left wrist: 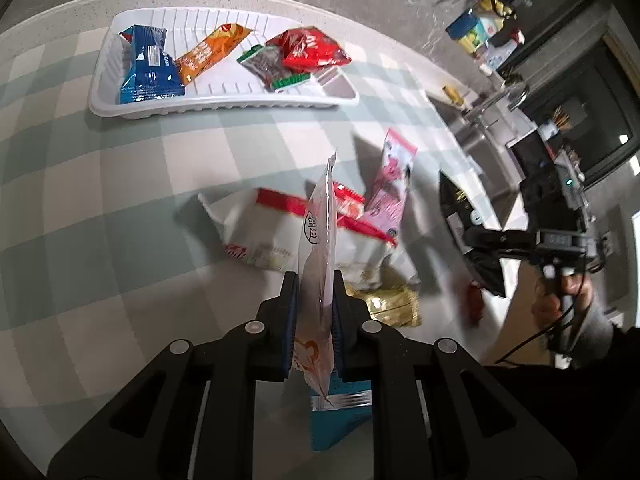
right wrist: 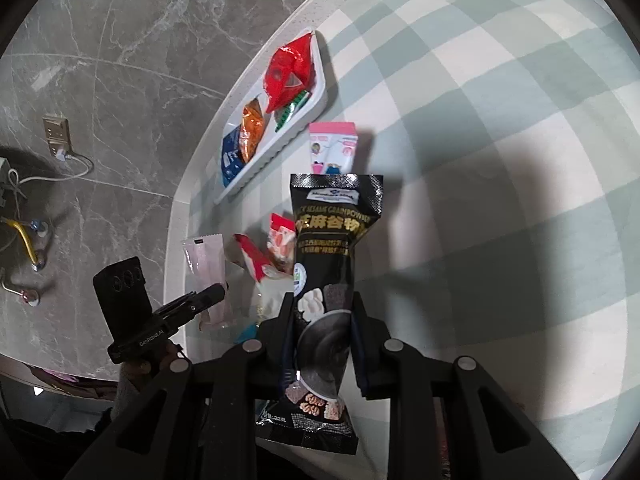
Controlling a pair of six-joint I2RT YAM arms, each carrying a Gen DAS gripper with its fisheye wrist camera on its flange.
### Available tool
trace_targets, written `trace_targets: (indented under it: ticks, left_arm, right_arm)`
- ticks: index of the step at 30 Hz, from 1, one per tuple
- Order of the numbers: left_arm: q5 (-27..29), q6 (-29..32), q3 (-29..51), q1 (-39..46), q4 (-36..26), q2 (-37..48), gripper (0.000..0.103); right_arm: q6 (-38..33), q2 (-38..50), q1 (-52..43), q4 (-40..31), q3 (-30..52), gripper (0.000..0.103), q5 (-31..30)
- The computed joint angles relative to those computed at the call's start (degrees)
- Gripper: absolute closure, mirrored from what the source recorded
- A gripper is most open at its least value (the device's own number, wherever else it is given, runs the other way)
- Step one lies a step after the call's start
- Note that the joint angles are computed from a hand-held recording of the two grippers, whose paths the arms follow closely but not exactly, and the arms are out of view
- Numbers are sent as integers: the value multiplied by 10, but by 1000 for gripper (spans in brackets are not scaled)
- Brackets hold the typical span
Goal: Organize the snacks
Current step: 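Carry the white bag with the left tool while the right tool carries the black bag over the tray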
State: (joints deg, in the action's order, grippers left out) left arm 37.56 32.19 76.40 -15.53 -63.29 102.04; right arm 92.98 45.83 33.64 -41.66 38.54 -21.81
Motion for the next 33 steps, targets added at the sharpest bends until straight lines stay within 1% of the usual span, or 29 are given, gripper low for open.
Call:
trace_targets:
  ticks: [5, 9, 17, 24, 33]
  left_arm:
    - [31, -19, 37, 9, -24, 15, 90]
    - [39, -30, 69, 11, -32, 25, 90]
    - [42, -79, 139, 8, -22, 64, 90]
    - [41, -118, 209, 1, -15, 113, 90]
    - [36, -163, 328, -15, -15, 200, 90]
  right_arm:
    - [-6, 8, -24, 25, -4, 77, -15]
    - [-26, 26, -56, 46, -4, 77, -35]
    - [-67, 85, -114, 108, -3, 77, -74]
    - [-116, 167, -164, 165, 11, 77, -113]
    - [-173, 296, -209, 232, 56, 77, -148]
